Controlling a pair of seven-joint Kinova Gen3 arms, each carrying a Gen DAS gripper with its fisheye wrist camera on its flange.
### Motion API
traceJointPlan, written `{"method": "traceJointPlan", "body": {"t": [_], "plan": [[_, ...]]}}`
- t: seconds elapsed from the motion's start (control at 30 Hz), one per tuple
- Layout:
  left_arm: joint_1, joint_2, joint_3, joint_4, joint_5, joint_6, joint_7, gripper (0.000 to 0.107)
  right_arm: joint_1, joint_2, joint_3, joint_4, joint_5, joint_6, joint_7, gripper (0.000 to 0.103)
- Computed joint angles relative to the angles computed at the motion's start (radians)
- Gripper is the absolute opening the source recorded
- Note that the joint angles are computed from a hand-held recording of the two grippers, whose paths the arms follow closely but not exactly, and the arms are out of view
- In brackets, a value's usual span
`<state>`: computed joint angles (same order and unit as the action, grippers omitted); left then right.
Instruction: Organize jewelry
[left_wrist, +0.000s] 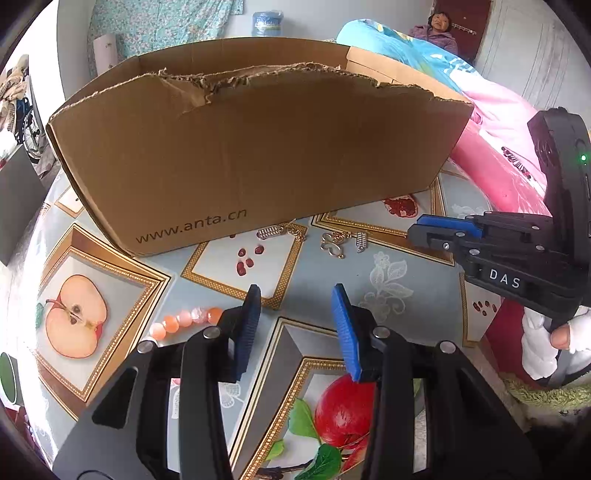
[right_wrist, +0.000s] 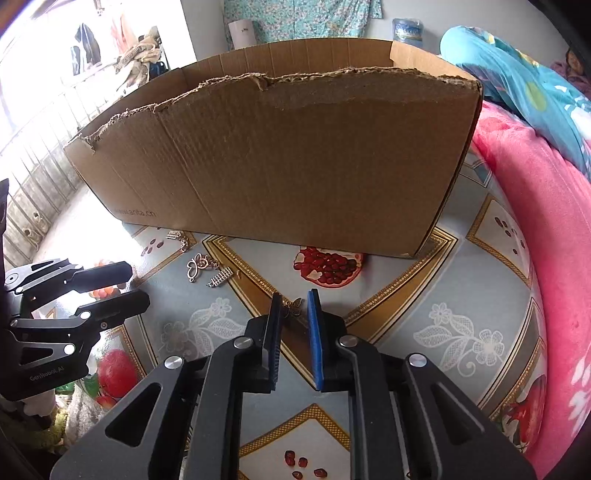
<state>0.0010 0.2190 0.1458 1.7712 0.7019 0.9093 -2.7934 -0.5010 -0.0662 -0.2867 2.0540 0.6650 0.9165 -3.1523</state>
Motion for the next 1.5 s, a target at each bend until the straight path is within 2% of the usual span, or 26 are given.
{"method": "traceJointPlan", "body": {"t": [0.1, 0.47, 0.8, 0.9, 1.03, 1.2, 1.4, 1.5], "plan": [[0.002, 0.003, 0.001, -0.001, 0.0, -0.003, 0.0, 0.038, 0.0, 0.003, 0.003, 0.0, -0.001, -0.004, 0.011, 0.009], [0.008, 0.003, 0.006, 0.001, -0.002, -0.015, 0.005, 0.038, 0.026, -0.033, 0.004, 0.022, -0.038, -0.051, 0.017, 0.009], [0.016, 0.003, 0.03, -0.007, 0.068, 0.023, -0.081, 0.038, 0.08, -0.095, -0.033, 0.071, -0.039, -0.1, -0.028, 0.009], [0.04, 0.001, 0.037, -0.006, 0.069, 0.014, -0.111, 0.028, 0.099, -0.11, -0.039, 0.089, -0.037, -0.126, -0.033, 0.009], [0.086, 0.008, 0.038, -0.018, 0.021, -0.015, -0.068, 0.017, 0.117, -0.118, -0.053, 0.099, -0.03, -0.153, -0.049, 0.009], [0.134, 0.022, 0.04, -0.033, -0.05, -0.051, 0.004, 0.014, 0.144, -0.14, -0.043, 0.126, -0.049, -0.21, -0.019, 0.009], [0.154, 0.006, 0.064, -0.011, -0.091, -0.124, 0.03, 0.013, 0.19, -0.156, -0.057, 0.151, -0.067, -0.261, 0.004, 0.009], [0.165, -0.002, 0.071, 0.002, -0.103, -0.153, 0.036, 0.005, 0.21, -0.163, -0.06, 0.164, -0.077, -0.288, 0.012, 0.009]]}}
